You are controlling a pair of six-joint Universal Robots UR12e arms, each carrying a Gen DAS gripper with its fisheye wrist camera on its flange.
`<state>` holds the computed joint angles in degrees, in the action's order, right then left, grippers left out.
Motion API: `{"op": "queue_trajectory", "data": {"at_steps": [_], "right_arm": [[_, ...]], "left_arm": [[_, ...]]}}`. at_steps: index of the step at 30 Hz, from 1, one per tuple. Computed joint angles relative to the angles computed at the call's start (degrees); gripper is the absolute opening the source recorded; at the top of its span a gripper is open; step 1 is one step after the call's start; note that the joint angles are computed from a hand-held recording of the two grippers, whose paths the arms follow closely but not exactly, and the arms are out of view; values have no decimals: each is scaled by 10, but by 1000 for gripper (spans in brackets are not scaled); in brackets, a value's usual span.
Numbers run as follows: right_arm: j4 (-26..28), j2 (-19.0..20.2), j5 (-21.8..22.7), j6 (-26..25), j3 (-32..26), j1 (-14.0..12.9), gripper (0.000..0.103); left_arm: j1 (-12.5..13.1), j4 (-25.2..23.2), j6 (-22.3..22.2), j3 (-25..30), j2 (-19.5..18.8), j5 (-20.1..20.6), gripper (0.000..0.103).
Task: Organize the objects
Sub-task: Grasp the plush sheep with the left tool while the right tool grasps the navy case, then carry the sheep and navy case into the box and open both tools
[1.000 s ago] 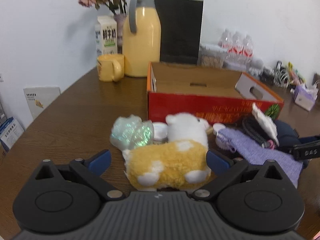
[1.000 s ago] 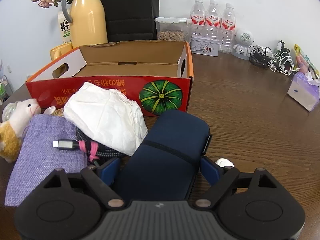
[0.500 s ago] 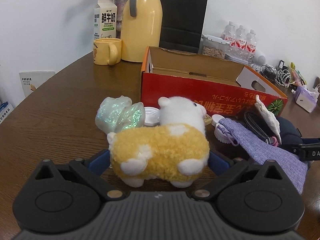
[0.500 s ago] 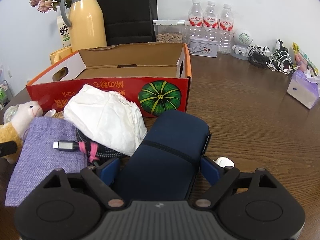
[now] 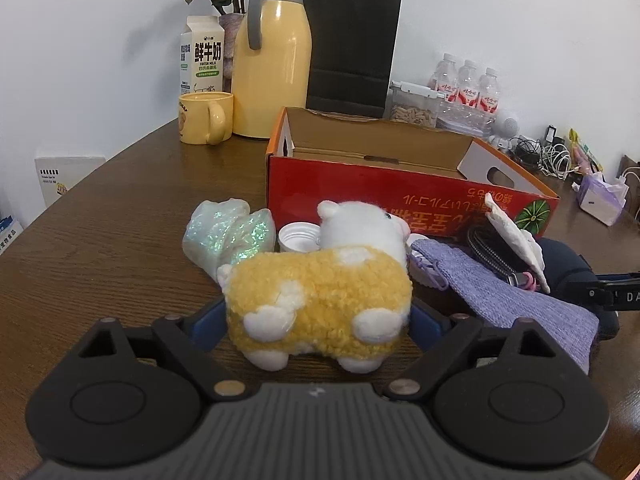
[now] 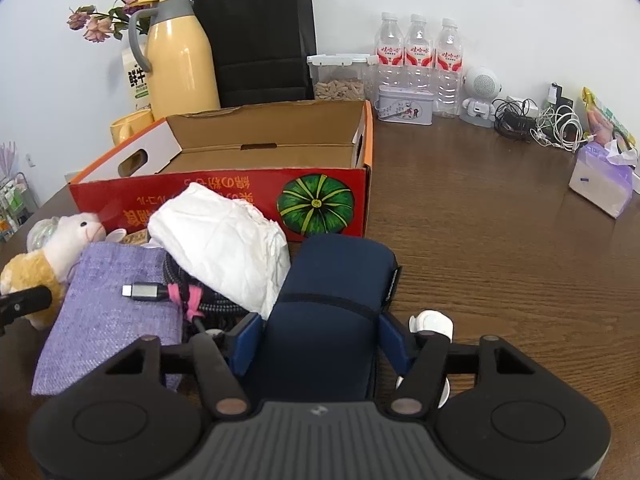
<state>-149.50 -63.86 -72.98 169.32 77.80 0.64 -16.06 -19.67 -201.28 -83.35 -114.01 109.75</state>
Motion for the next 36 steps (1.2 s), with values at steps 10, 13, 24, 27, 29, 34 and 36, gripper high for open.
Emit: {"op": "queue_trajectory", "data": {"at_steps": [10, 13, 24, 27, 29, 34, 36], "right_arm": [[6, 6, -14, 12, -5, 4, 66], [-11, -1, 5, 22, 8, -3, 62], [-73, -17, 43, 32, 27, -12, 61], [-95, -16, 58, 33, 22, -12, 61], [-107, -11, 64, 35, 13, -11, 61], [-134, 12, 73, 54, -23, -3, 61], [-138, 26, 78, 62, -45, 0, 61]], "left_arm": [[-1, -6, -2, 1, -2, 4, 93], [-1, 9, 1, -6, 2, -2, 89], [-12, 103, 42, -9, 6, 7, 88], [-14, 116, 52, 6, 0, 15, 88], [-14, 123, 58, 20, -7, 17, 89], [-11, 125, 63, 70, -35, 26, 89], [-8, 118, 64, 97, -49, 25, 89]]}}
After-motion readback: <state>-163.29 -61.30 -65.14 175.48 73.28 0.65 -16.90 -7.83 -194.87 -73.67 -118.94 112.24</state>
